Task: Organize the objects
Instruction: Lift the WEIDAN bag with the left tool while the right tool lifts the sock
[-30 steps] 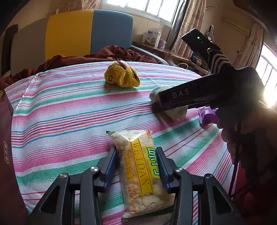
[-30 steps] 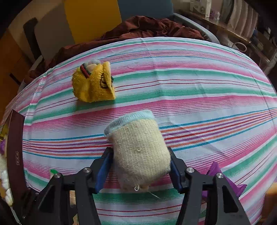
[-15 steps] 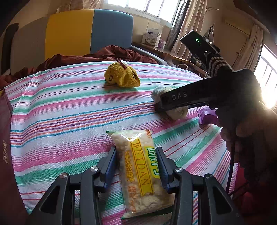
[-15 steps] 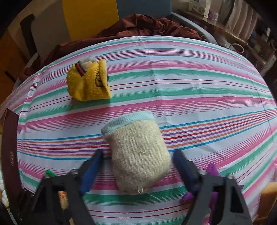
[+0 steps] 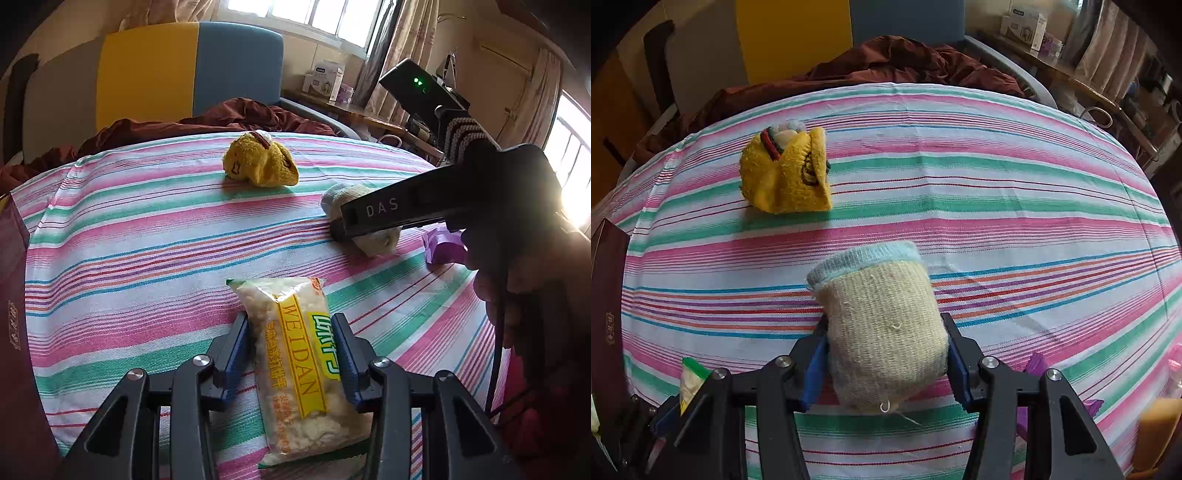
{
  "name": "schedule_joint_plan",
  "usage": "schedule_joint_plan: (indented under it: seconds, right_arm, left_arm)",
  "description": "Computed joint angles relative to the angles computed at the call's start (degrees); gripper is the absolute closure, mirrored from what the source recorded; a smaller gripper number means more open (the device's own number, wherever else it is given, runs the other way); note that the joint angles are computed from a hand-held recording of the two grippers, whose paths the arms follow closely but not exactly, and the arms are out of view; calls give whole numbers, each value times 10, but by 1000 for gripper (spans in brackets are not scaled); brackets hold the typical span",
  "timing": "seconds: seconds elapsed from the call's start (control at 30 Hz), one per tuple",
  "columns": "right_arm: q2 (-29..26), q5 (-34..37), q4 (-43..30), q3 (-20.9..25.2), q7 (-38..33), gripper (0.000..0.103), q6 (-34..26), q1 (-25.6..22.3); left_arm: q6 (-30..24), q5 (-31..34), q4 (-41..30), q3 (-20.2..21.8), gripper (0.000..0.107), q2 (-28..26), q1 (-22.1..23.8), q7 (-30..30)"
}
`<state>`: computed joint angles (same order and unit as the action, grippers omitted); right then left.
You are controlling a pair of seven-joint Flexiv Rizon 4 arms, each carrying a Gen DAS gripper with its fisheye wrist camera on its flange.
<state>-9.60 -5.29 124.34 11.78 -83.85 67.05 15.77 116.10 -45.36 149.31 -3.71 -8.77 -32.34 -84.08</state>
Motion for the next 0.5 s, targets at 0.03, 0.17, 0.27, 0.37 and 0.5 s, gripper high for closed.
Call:
schedule_joint_plan:
  seconds: [0.03,0.17,0.27,0.37,0.5]
  right_arm:
    - [-12,-1,1,-5,-11,48,14,-5]
    - [2,-24,25,-6,9,48,26,1]
    - [14,-54,51,-7,40,48,42,12]
    - [42,-52,69,0,43,48,33,11]
    - [52,-65,83,-1,50,48,39,11]
  left_arm:
    - [0,-1,0,0,63,0,0,1]
    - [1,-5,-1,0,64,-1,-3,4]
    - [3,-22,-3,0,64,-3,-11,15]
    - [8,-61,-6,-2,63,-4,-26,42]
    - [21,-124,-10,-12,63,-7,-46,83]
